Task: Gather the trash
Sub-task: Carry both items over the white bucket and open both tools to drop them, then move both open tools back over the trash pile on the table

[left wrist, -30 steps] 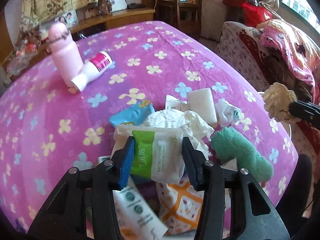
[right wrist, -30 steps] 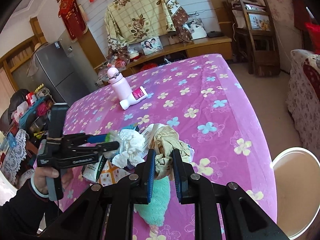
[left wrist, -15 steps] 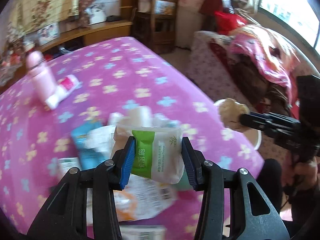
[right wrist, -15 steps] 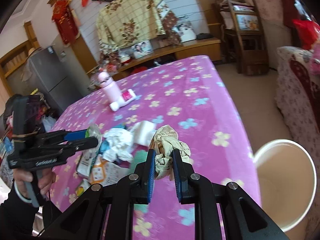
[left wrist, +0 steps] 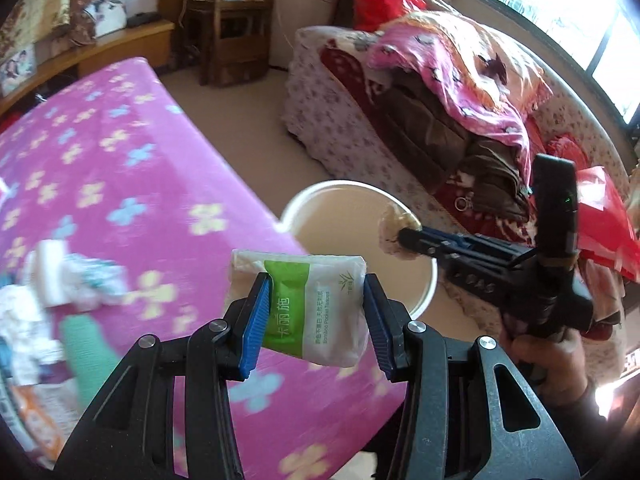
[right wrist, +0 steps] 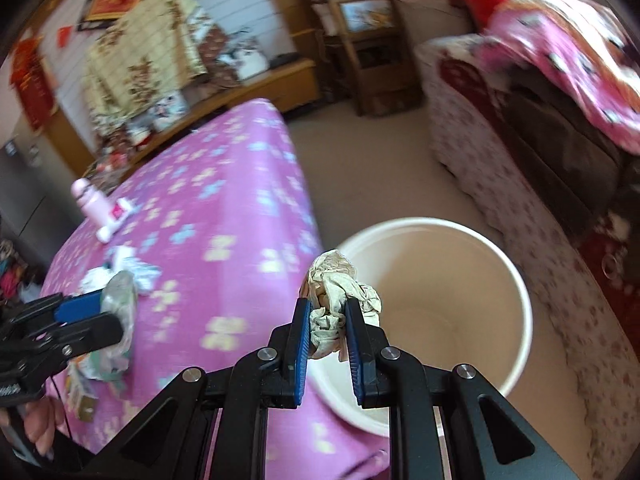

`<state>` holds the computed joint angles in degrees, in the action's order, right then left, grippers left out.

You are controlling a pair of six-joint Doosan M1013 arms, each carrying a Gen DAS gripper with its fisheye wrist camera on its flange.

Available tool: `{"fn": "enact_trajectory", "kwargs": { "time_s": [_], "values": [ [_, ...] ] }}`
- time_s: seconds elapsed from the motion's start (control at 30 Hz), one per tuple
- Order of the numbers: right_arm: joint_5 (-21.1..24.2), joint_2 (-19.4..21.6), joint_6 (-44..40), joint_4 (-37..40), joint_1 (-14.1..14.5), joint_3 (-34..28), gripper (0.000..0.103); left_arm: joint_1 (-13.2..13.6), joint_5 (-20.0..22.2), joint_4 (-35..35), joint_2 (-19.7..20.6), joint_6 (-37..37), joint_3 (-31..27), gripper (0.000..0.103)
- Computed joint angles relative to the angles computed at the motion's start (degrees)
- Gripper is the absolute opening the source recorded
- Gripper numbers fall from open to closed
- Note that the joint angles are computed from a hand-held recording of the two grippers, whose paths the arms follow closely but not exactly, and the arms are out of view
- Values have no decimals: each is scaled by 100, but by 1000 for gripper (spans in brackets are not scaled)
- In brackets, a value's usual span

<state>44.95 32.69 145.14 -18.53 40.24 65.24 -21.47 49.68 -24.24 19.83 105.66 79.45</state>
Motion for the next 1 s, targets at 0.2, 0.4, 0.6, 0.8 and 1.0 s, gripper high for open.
{"fn": "enact_trajectory", "kwargs": {
  "time_s": [0.2, 0.4, 0.6, 0.8, 1.0],
  "values": [
    [107, -54, 268, 157, -179, 342, 20, -179, -45, -217, 290, -176, -189, 47],
    [192, -133, 805, -128, -189, 519, 52, -139, -128, -761, 408, -227, -192, 66],
    [111, -143, 779, -4, -208, 552, 52, -177, -251, -457, 316, -341, -100, 68],
    [134, -89, 721, -73, -120, 424, 52, -226, -538, 322, 159, -900, 84, 68],
    [260, -13, 661, -164, -15, 229, 53, -223, -709, 1032, -12, -1403, 284, 68]
  ]
}}
